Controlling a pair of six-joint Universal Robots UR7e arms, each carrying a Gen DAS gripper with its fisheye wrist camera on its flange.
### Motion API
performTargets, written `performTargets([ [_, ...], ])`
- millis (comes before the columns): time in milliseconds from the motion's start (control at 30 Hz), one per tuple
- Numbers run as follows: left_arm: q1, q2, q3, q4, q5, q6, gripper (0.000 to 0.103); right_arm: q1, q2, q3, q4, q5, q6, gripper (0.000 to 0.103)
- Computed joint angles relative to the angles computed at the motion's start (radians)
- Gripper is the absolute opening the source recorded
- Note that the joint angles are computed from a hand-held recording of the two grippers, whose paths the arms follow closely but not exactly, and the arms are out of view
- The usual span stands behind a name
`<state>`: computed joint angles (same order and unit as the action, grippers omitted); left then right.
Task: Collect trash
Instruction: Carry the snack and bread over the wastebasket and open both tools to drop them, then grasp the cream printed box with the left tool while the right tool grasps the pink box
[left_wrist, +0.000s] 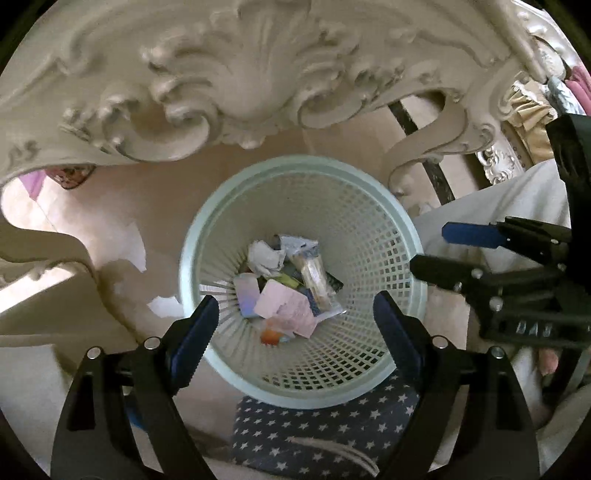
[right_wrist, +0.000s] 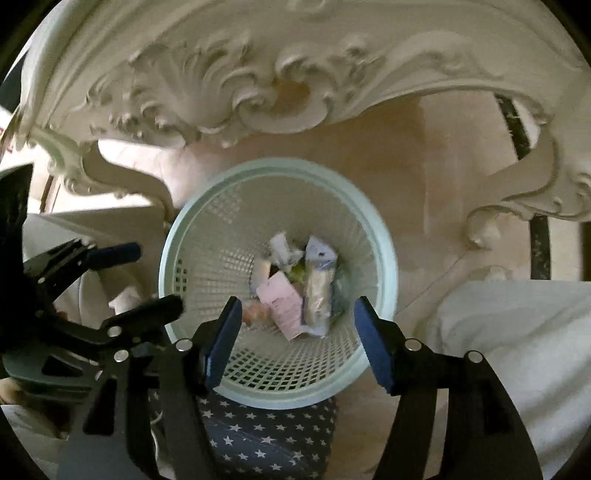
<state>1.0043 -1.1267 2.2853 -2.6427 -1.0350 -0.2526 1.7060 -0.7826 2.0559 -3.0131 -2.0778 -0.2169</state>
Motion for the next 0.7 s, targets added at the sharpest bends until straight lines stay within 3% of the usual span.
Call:
performTargets([
  [200,-0.099,-0.219,0.02,0.025,-0.008,-0.012,0.083,0.07,-0.145,0.041,-0.086,0.15,-0.159,0.06],
  [333,-0.165,-0.28,-0.025,-0.069,0.078,-0.041,0.085,0.12,-0.169,-0.008,-0.263,0.124,-0.184,0.06],
  [467,-0.166,-0.161,-0.142,-0.273,0.245,-0.044,0.09,0.13,-0.102,-0.16,-0.341,0.063,-0.198,0.061],
  [600,-0.139,-0.011,-0.33,-0.245,0.391,-0.182,0.09,0.117,-0.006,-0.356,-0.299,0.097,-0.273,0.061],
  [700,-0.123,0.07,-0.436,-0.243,0.421,-0.279,0.09,0.11,0.042,-0.486,-0.173,0.109,-0.253,0.061],
])
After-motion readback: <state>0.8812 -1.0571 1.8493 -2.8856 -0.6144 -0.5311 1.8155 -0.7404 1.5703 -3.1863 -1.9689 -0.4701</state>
